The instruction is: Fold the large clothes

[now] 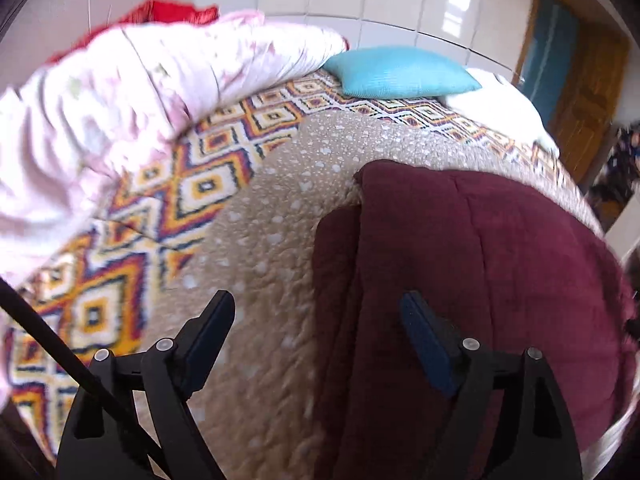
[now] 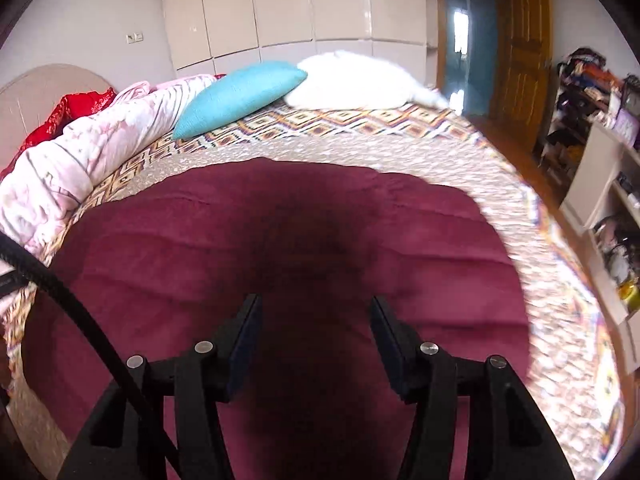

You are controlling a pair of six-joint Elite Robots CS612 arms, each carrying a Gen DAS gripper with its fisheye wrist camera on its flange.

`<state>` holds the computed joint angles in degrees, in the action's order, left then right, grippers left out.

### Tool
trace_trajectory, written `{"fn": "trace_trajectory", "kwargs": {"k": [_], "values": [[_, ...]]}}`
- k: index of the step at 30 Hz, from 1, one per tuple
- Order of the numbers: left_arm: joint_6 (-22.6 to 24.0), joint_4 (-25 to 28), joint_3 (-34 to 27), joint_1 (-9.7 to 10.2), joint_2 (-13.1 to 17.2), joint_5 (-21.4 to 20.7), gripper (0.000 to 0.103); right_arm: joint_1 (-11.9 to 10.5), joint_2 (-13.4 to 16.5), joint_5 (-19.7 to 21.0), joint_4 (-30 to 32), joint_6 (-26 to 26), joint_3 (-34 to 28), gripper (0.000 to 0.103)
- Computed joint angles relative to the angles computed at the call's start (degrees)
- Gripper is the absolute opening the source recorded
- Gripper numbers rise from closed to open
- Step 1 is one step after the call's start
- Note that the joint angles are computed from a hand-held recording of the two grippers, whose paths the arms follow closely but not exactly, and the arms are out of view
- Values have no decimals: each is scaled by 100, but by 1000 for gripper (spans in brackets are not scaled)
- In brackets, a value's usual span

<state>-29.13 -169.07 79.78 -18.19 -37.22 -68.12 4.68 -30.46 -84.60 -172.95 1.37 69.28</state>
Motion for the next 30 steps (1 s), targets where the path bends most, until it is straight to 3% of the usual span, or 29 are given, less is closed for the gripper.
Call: {"fn": "trace_trajectory", "kwargs": {"k": [2,4,10,14,15,18,20,22,24,26,28,30], "values": [[89,78,222,-89,-99,192,84,-62,-105,27,119,117,267,62],[150,-174,552,-193,-225,312,84,-131,-188,66,166,220,583,62],[-105,-1068,1455,-525,-620,713,84,-165,-597,-79,-867,446,1640,63],[-283,-1654,1964,-972,-792,1968,84,-137,-858,-86,-1373,565,2273,64],[-262,-1862,2086,-1133,-814,2481,85,-112,-912,-111,-1514,602,2420,64],[45,-2673,2309,-1473,-811,3430,91,-8,-1047,-239,-1997,574,2814,64],[278,-3189,2446,-1639,-840,3740,94,82,-1117,-375,-2305,517,3009,66],[409,-3647,2607,-1746,-920,3634,94,180,-1200,-474,-2604,471,3229,70],[598,-4090,2795,-1841,-992,3265,94,251,-1271,-498,-2794,463,3411,73],[655,-4191,2943,-1944,-1041,3056,94,308,-1340,-527,-2888,409,3580,75],[414,-3700,3022,-2049,-1098,3057,94,357,-1400,-654,-2836,388,3709,77],[165,-3120,3100,-2075,-1173,2757,94,394,-1456,-781,-2744,461,3835,78]]}}
